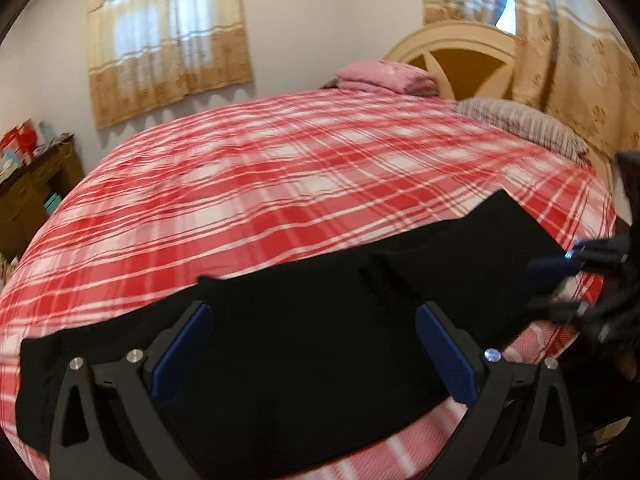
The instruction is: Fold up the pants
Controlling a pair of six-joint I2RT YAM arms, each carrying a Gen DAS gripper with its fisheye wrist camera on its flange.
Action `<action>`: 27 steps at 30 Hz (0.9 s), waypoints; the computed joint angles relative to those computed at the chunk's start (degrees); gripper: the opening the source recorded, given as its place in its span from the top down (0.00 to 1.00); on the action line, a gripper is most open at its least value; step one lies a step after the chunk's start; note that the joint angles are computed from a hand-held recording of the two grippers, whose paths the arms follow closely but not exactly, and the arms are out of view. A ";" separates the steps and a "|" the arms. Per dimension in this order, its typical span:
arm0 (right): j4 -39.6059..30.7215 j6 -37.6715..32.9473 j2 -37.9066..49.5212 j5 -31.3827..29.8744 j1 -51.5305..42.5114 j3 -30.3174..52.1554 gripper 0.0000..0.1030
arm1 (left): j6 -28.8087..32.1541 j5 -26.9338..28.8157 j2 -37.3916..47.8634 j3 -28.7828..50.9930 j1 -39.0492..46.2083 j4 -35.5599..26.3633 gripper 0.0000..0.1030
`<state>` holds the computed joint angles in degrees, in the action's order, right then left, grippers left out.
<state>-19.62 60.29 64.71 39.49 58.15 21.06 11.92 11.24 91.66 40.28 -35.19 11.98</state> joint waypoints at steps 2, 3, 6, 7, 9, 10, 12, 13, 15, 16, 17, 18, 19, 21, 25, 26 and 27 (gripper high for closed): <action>-4.21 4.61 -6.11 1.20 -0.57 -2.68 0.52 | -0.91 -0.86 3.15 2.08 -2.38 0.13 0.00; -5.25 5.94 -8.39 0.38 -2.00 -4.00 0.52 | -0.87 -1.34 4.72 3.18 -3.19 -0.03 0.00; -3.37 6.53 -11.68 -1.65 -5.33 -7.67 0.52 | 1.10 -8.85 10.79 7.36 -6.34 -1.00 0.00; -2.24 6.65 -11.57 -1.93 -5.95 -8.28 0.52 | 0.84 -8.40 12.00 8.82 -6.16 -2.64 0.00; -1.39 7.22 -9.79 -1.03 -5.44 -8.19 0.52 | -1.63 -2.09 11.97 9.65 -4.04 -4.79 0.02; -1.32 7.64 -8.71 -0.11 -4.76 -7.97 0.52 | -2.59 -0.10 11.47 9.32 -3.52 -4.77 0.03; -0.75 8.10 -7.18 0.85 -4.28 -7.74 0.52 | -3.84 3.77 10.34 8.52 -3.03 -4.74 0.09; -0.16 8.39 -6.97 1.05 -4.37 -7.94 0.52 | -3.89 5.44 10.23 8.70 -2.92 -5.69 0.12; 1.17 7.58 -8.57 0.53 -5.92 -9.09 0.52 | -4.01 6.77 11.39 10.30 -3.84 -8.37 0.32; 0.80 7.97 -9.42 0.60 -5.90 -9.40 0.52 | -4.36 8.04 12.51 11.29 -4.11 -9.78 0.37; 0.78 8.26 -9.38 0.82 -5.80 -9.42 0.52 | -4.93 8.93 13.49 12.13 -4.27 -10.72 0.42; 0.65 8.53 -9.32 1.00 -5.58 -9.46 0.52 | -5.85 8.75 13.68 11.72 -4.53 -9.76 0.42; 0.47 9.01 -8.97 1.33 -5.16 -9.37 0.52 | -6.62 8.86 13.98 11.84 -4.62 -9.02 0.42; 0.22 9.73 -9.09 2.07 -4.55 -9.44 0.52 | -7.84 9.63 14.13 12.27 -4.31 -8.97 0.69; -1.12 11.25 -10.96 3.84 -3.11 -9.80 0.51 | -8.63 12.45 14.44 13.03 -3.09 -9.63 0.89; -1.43 11.56 -11.06 4.29 -2.74 -9.70 0.51 | -8.72 13.00 14.04 12.79 -2.76 -9.31 0.89; -1.80 11.87 -11.19 5.08 -2.37 -9.66 0.51 | -8.77 13.25 13.33 12.41 -2.36 -8.97 0.89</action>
<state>-21.42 72.17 53.52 44.57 55.79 11.41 3.15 24.49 104.99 52.69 -37.55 3.01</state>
